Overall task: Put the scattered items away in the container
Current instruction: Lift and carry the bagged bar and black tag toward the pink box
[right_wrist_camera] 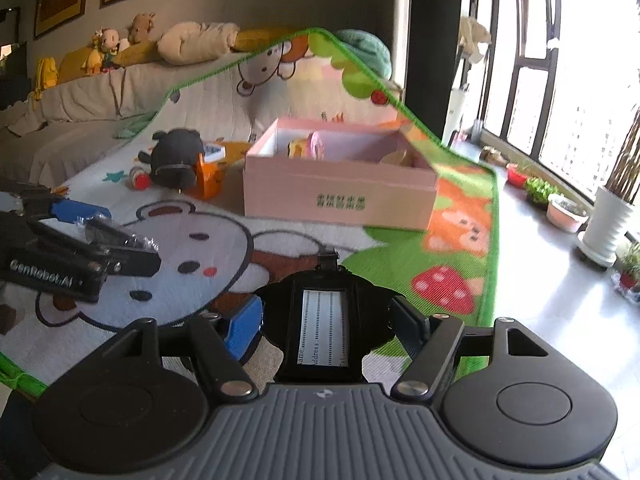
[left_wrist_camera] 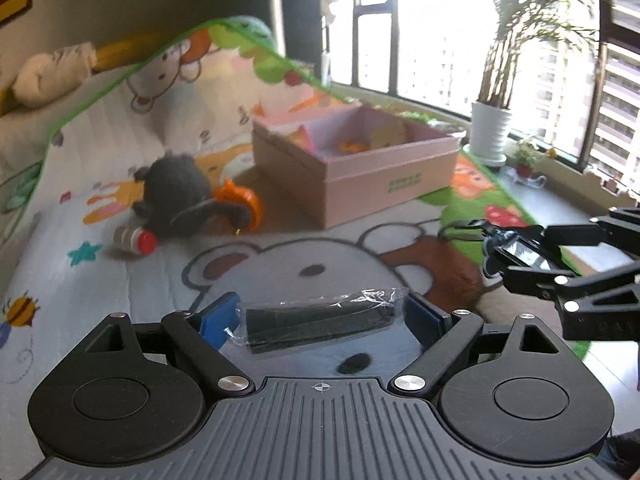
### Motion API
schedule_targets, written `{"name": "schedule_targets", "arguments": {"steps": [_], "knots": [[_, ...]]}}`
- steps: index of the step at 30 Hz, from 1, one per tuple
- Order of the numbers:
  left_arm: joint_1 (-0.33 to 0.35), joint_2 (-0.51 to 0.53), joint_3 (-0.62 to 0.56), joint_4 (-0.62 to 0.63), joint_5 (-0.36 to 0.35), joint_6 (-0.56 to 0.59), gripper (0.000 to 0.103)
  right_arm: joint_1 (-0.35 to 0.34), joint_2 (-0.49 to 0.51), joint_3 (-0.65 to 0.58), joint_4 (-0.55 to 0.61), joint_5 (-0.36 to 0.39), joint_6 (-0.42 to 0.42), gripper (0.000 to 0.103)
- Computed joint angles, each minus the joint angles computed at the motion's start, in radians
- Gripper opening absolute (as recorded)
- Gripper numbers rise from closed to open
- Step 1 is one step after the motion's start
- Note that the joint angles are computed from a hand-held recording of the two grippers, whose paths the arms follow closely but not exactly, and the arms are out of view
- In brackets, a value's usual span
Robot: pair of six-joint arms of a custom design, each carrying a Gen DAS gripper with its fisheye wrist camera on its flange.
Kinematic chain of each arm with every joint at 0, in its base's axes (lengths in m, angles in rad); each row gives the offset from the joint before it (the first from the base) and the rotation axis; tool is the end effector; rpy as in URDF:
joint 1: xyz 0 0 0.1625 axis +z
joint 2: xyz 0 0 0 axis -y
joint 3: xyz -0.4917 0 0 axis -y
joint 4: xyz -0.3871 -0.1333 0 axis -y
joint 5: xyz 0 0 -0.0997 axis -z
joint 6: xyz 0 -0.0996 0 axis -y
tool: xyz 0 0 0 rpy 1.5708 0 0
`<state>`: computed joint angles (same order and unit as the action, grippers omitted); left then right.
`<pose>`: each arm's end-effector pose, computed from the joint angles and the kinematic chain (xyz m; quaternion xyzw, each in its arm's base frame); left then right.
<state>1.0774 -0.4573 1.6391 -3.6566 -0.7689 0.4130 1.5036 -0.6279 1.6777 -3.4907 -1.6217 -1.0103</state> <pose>-0.1530 -0.7171 0.0569 0.2094 0.8193 -0.4159 0.3347 0.0789 -0.7379 0.1277 0.4023 -0.8125 0.3498 0.2360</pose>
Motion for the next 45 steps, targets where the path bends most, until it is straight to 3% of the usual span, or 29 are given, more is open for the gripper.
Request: {"name": "schedule_targets", "arguments": {"steps": [2, 4, 5, 10, 12, 14, 18, 22, 25, 30, 34, 38, 41, 45], "knots": [[-0.011, -0.003, 0.014, -0.036, -0.010, 0.025, 0.092, 0.002, -0.012, 0.015, -0.028, 0.011, 0.000, 0.070], [-0.024, -0.007, 0.028, -0.075, -0.018, 0.053, 0.092, 0.004, -0.027, 0.033, -0.045, 0.031, -0.010, 0.040], [-0.030, -0.008, 0.034, -0.092, -0.021, 0.065, 0.092, 0.007, -0.035, 0.039, -0.042, 0.030, -0.014, 0.033], [-0.053, -0.009, 0.053, -0.156, -0.024, 0.106, 0.093, 0.007, -0.048, 0.060, -0.084, 0.048, -0.026, 0.033], [-0.055, -0.011, 0.061, -0.157, -0.016, 0.096, 0.093, 0.000, -0.051, 0.064, -0.069, 0.037, -0.028, 0.039], [-0.054, -0.012, 0.070, -0.154, -0.005, 0.077, 0.093, -0.016, -0.057, 0.079, -0.062, 0.033, -0.039, 0.057], [-0.028, -0.012, 0.066, -0.087, -0.009, -0.004, 0.093, -0.050, -0.066, 0.107, -0.086, 0.033, -0.088, 0.079], [0.007, 0.007, 0.025, 0.035, -0.031, -0.075, 0.093, -0.066, -0.067, 0.077, -0.038, 0.023, -0.076, 0.081], [0.019, 0.020, 0.005, 0.084, -0.039, -0.092, 0.093, -0.075, -0.072, 0.045, 0.061, 0.045, -0.069, 0.085], [0.019, 0.017, 0.015, 0.083, -0.036, -0.101, 0.095, -0.078, -0.052, -0.004, 0.142, 0.058, -0.097, 0.100], [0.015, 0.002, 0.041, 0.067, -0.034, -0.119, 0.096, -0.075, -0.057, -0.038, 0.256, 0.028, -0.019, 0.100], [0.011, -0.009, 0.062, 0.051, -0.027, -0.143, 0.097, -0.084, -0.098, 0.009, 0.323, 0.086, -0.009, 0.100], [0.009, -0.013, 0.070, 0.044, -0.018, -0.163, 0.098, -0.079, -0.099, 0.048, 0.244, 0.091, -0.033, 0.100], [0.005, -0.018, 0.083, 0.056, -0.006, -0.197, 0.101, -0.067, -0.081, 0.024, 0.231, 0.052, 0.047, 0.100]]}}
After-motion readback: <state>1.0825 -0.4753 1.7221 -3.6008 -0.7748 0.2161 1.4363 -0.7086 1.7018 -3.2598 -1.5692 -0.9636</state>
